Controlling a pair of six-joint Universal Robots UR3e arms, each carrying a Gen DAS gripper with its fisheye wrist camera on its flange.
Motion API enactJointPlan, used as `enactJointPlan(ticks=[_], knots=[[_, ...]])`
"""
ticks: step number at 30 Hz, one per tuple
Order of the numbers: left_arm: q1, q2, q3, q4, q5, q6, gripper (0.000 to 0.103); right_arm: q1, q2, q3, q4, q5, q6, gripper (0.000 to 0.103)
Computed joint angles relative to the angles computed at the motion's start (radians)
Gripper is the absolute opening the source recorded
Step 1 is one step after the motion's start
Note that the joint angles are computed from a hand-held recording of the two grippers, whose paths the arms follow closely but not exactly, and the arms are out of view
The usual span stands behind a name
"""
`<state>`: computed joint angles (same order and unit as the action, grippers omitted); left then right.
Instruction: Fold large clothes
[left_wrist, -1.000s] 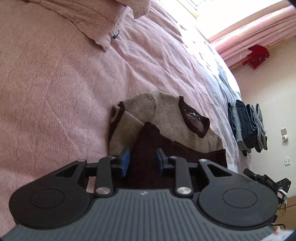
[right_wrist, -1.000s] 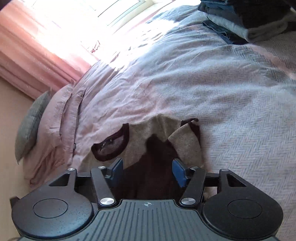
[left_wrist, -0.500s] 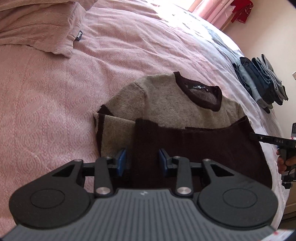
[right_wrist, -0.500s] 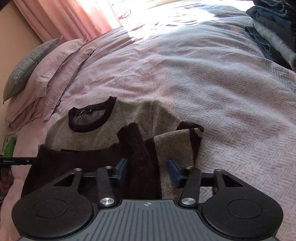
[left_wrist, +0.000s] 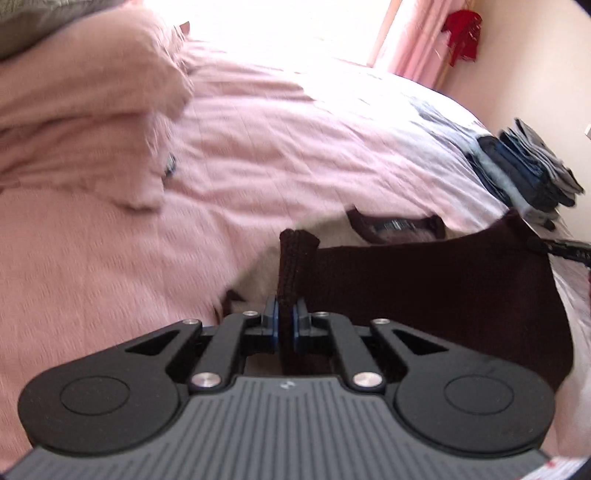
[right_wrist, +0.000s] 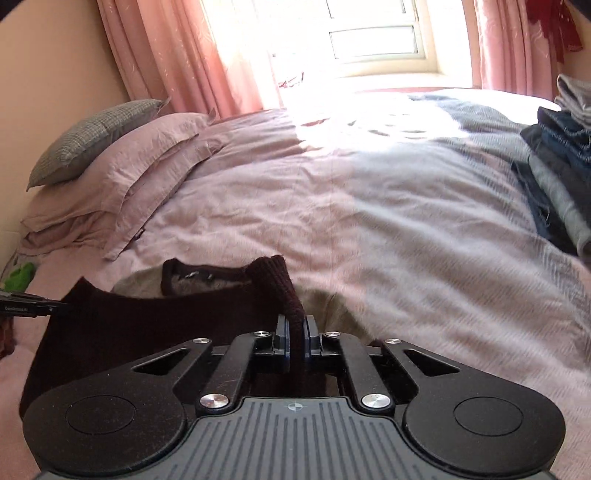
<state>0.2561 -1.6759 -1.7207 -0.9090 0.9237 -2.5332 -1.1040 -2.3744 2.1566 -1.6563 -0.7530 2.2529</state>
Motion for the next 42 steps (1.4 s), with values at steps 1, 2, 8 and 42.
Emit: enactJointPlan(ticks=[1,2,8,42], knots=[[-0.017,-0.041,0.032,0.033,0.0,-0.039,0.005,0.046,0.048,0.029,-0.145,-0.016,0.09,0.003],[-0.038,-0.081,0.062,0.073,0.009,-0.077,0.005,0.082,0.092,0.05,-0.257,-0.031,0.163,0.003],[-0.135,-0.228,0.149,0.227,0.094,-0.155,0.005,0.207,0.27,0.104,-0.634,-0.13,0.35,0.002],[-0.333,-0.48,0.362,0.307,0.224,-0.286,0.016,0.601,0.722,0.02,-1.152,-0.556,0.671,0.031]])
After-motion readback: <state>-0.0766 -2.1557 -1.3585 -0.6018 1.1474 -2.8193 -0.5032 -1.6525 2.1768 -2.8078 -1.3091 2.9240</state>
